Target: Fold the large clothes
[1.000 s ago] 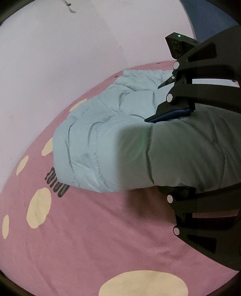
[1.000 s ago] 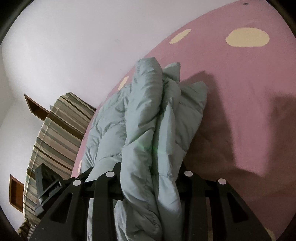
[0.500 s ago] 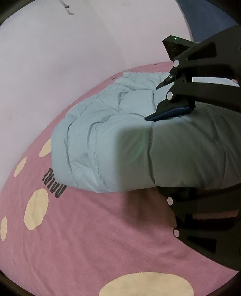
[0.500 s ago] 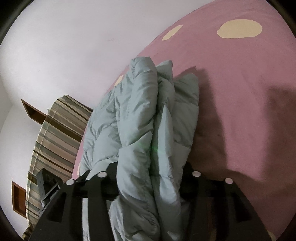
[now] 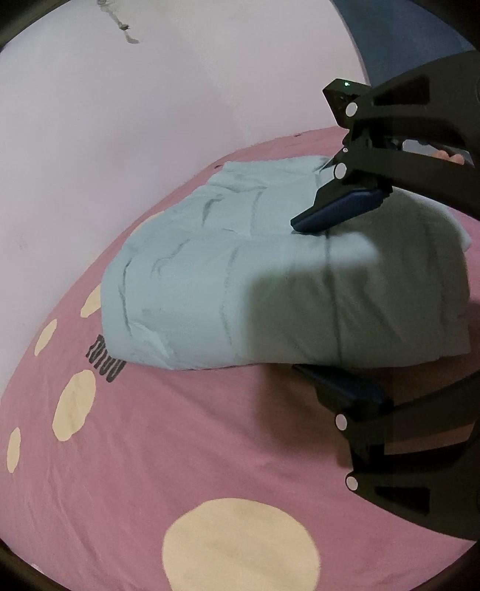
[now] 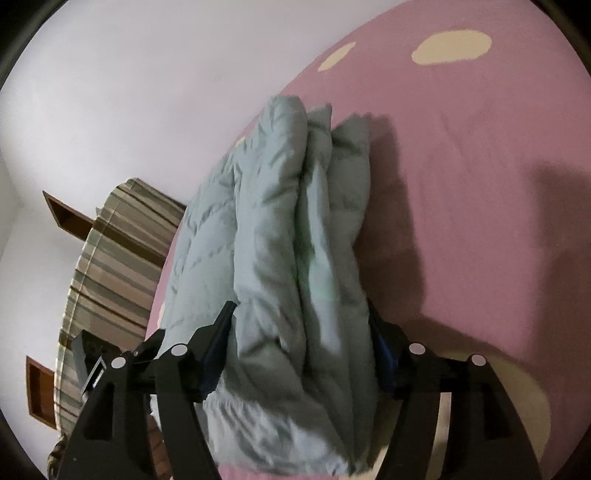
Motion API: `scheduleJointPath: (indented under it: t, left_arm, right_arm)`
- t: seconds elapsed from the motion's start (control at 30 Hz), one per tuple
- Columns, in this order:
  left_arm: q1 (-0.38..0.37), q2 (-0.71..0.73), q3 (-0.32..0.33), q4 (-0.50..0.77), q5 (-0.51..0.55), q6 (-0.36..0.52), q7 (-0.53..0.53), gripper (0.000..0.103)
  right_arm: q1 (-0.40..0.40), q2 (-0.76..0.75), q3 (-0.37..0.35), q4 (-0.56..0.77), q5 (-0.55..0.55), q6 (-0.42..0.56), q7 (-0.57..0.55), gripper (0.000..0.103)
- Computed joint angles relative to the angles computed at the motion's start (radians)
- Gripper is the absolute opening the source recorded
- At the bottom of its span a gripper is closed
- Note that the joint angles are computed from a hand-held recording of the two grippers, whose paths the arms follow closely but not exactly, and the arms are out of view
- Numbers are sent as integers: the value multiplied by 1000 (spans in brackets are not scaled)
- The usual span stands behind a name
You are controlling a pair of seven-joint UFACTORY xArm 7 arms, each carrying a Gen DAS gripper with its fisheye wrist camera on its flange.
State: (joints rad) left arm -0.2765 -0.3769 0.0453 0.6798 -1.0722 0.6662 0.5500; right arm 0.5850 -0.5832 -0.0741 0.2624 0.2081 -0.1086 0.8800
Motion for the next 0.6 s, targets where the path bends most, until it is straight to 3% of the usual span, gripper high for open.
scheduleJointPath:
  t: [0.07, 0.13, 0.27, 0.47, 0.5, 0.6]
  left_arm:
    - [0, -6, 0, -6, 1, 4, -3, 61]
    - [0, -13, 2, -5, 0, 12, -2, 56]
    - [1, -20, 6, -8, 22, 20, 8, 55]
    - [16, 8, 13, 24, 31, 38, -42, 74]
    - [19, 20, 14, 35, 31, 39, -41, 75]
    - [27, 91, 15, 103, 15, 47, -35, 78]
  right_arm:
    - [10, -1, 1, -1, 5, -3, 9, 53]
    - [55, -10, -43, -5, 9, -17, 7, 43]
    - [74, -18, -74, -5, -5, -9, -26, 43]
    - [66, -12, -100, -11, -2, -48, -25, 65]
    - [73, -18, -124, -14, -10, -53, -34, 66]
    - [177, 4, -299, 22, -40, -74, -87, 70]
